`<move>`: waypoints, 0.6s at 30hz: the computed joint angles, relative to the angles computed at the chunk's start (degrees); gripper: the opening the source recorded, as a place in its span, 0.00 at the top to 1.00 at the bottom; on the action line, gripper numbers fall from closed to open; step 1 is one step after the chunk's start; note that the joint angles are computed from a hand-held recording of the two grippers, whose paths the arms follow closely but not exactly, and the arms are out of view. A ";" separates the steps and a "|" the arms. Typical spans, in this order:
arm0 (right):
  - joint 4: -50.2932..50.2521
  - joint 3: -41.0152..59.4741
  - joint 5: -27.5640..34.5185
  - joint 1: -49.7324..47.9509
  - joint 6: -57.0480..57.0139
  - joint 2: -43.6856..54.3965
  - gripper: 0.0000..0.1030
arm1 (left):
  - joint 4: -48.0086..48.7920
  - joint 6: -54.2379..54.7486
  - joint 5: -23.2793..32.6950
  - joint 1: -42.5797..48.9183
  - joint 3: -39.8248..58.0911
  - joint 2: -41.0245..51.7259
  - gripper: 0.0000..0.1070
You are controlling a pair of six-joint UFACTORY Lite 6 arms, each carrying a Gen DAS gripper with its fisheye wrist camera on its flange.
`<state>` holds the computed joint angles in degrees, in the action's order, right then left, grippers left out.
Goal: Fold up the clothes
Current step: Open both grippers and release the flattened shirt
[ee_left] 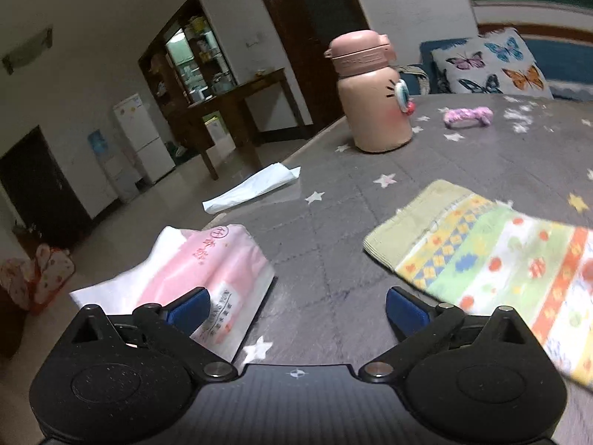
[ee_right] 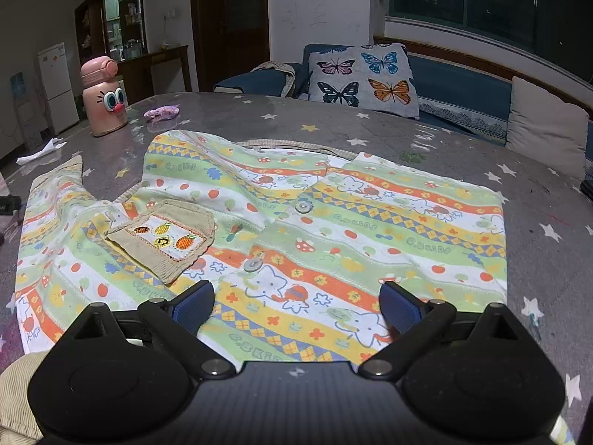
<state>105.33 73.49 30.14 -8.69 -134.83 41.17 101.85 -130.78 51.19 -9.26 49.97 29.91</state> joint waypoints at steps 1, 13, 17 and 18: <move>0.03 -0.02 -0.06 0.03 0.02 -0.02 0.04 | 0.47 -0.15 0.04 -0.21 -0.82 -0.55 0.04; 0.41 -0.20 -0.35 0.04 0.03 -0.12 0.03 | 11.03 -1.58 -10.88 4.70 8.15 1.64 0.05; 0.10 -0.02 -0.35 0.03 0.33 0.03 0.02 | 12.76 -0.44 -12.59 6.91 13.40 5.89 0.05; 0.00 0.03 -0.34 0.02 0.43 0.06 0.02 | 11.69 1.12 -12.46 7.20 14.90 7.33 0.05</move>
